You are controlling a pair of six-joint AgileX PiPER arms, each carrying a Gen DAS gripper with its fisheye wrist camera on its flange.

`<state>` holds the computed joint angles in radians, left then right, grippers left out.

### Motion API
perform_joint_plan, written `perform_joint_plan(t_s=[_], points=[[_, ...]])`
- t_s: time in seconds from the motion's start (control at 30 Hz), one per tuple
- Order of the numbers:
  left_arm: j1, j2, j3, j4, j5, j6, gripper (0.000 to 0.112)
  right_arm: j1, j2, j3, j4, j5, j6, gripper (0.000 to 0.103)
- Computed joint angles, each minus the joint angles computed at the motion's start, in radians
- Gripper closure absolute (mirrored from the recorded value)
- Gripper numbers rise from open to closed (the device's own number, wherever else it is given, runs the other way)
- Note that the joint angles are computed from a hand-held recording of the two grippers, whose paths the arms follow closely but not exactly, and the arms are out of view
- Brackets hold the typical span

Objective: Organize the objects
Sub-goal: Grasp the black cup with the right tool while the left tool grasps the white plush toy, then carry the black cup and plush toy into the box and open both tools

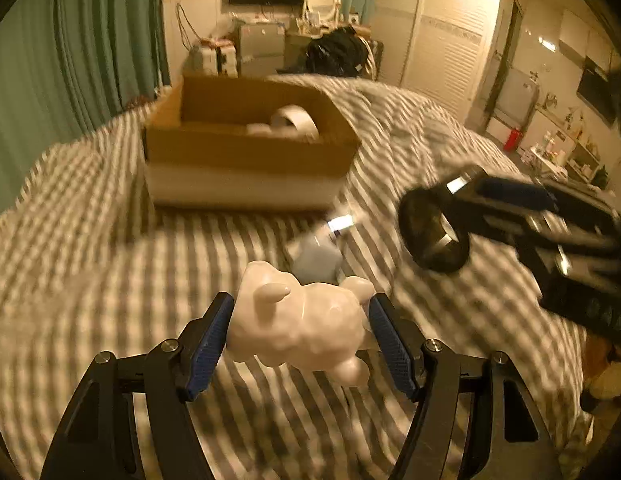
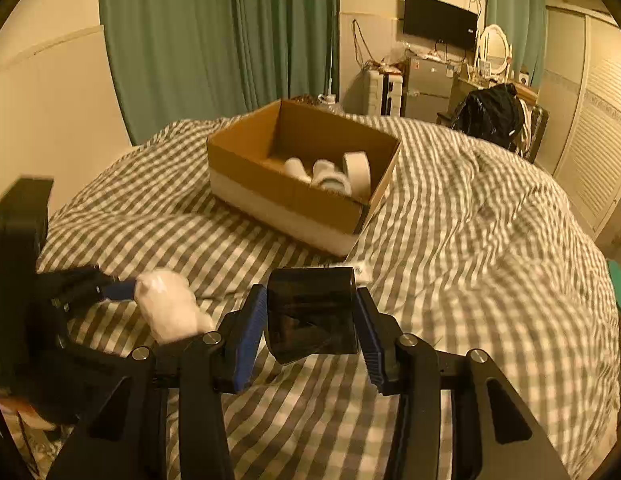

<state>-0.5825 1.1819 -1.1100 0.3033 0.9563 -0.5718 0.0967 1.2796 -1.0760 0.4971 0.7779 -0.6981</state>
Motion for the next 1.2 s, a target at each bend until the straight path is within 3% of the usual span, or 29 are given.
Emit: perform_joint_plan(t_s=[0.27,0.67,1.07,1.2], points=[[0.137,0.138,-0.27,-0.002,0.019,0.144,0.041,0.003,0.061,-0.162,-0.004,0.021,0.006,0.059],[0.291,0.427,-0.69,-0.048,0.015,0.315,0.041,0.045,0.297,-0.56,-0.003,0.073,0.074,0.06],[0.428,0.793,-1.121,-0.115,0.056,0.428,0.041,0.074,0.696,-1.103,-0.021,0.201,0.233,0.06],[0.446,0.84,-1.112,-0.113,0.011,0.435,0.041,0.076,0.864,-1.34,-0.034,0.273,0.297,0.06]])
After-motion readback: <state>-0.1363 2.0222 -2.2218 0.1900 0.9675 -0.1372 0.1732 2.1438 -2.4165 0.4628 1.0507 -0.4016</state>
